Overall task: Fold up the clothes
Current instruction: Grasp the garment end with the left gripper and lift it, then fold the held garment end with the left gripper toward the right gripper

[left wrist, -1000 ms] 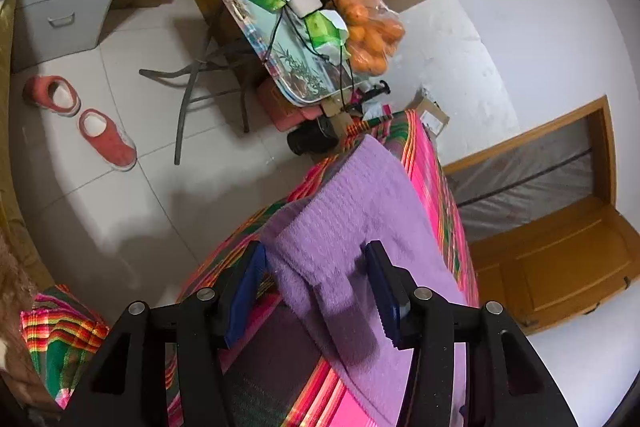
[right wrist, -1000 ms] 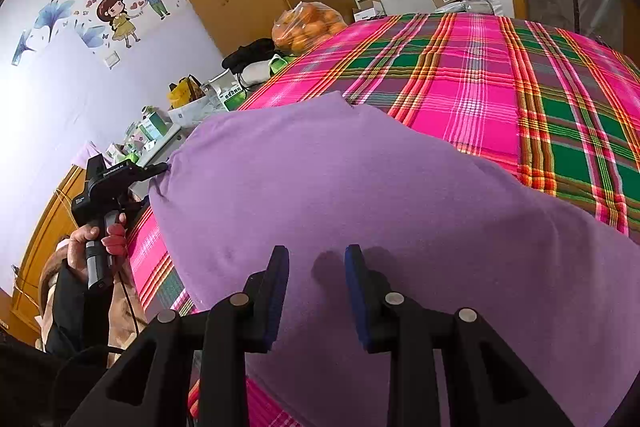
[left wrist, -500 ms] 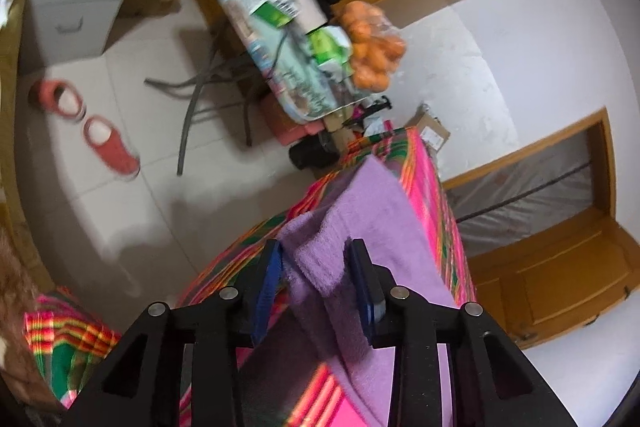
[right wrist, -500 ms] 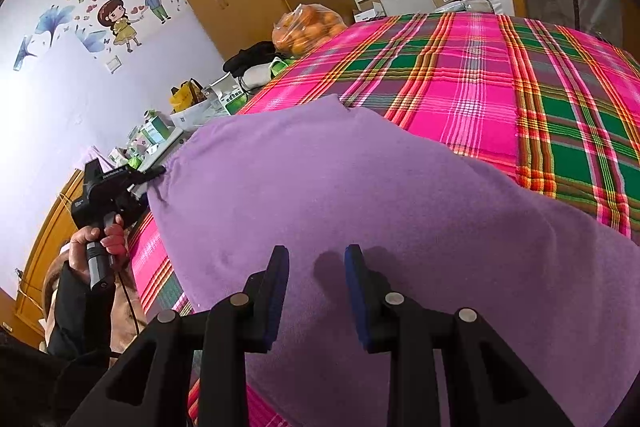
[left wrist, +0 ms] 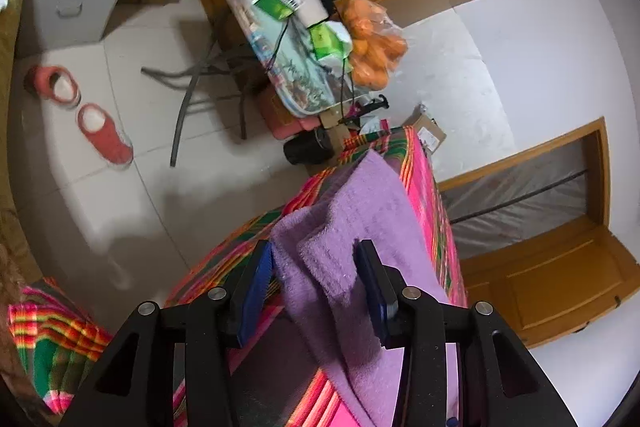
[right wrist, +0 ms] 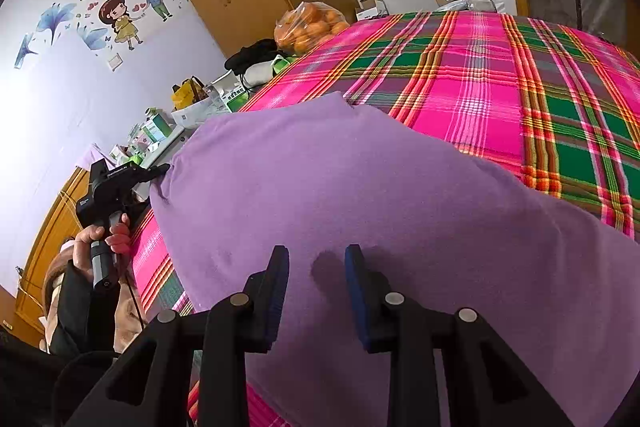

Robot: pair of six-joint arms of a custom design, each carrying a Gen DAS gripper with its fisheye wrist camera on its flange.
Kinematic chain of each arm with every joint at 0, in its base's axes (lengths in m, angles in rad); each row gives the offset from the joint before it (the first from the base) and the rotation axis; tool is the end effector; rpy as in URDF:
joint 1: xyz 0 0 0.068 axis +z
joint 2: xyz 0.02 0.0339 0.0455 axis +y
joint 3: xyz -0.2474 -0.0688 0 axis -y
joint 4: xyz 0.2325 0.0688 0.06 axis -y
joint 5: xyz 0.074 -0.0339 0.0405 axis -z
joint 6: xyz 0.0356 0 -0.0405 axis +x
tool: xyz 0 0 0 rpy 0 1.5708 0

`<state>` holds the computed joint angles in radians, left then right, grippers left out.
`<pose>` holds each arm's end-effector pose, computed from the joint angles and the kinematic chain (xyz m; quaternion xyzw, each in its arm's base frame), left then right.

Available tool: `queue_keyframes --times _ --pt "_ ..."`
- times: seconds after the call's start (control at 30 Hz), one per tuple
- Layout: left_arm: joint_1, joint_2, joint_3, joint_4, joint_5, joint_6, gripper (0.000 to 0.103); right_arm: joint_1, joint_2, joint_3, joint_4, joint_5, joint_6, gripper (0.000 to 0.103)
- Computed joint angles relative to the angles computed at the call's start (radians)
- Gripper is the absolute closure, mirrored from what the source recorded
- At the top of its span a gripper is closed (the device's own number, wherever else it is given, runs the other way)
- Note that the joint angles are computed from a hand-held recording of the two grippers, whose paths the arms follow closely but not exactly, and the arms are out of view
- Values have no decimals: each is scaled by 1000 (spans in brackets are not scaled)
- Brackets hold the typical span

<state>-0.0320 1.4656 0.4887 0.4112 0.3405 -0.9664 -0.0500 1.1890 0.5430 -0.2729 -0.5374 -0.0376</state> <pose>0.2641 -0.0204 0.1428 -0.3161 0.8079 -0.3576 0.3457 0.2137 0.0076 0.1679 -0.0793 0.9139 0.2377 0.3194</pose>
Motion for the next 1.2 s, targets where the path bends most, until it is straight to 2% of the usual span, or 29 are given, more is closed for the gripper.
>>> queue_keyframes --times 0.07,0.17,0.43,0.67,0.9,1.2 --pt "-8 -22 -1 -13 -21 17 73 -2 -2 0 1 3 7 74" --pt "-13 -59 -3 -28 -38 34 80 -1 4 1 6 4 12 74" --pt "-98 -169 78 -125 -110 126 83 3 -26 -15 0 -5 12 74" --pt "-257 -206 211 -213 -155 254 84 -15 -56 -22 -18 -27 -5 74" --pt "-466 -109 404 -293 -191 405 84 -52 -100 -39 -35 -44 -3 74" --pt "-729 138 644 -390 -165 583 84 -151 -128 -54 -60 -91 -32 74"
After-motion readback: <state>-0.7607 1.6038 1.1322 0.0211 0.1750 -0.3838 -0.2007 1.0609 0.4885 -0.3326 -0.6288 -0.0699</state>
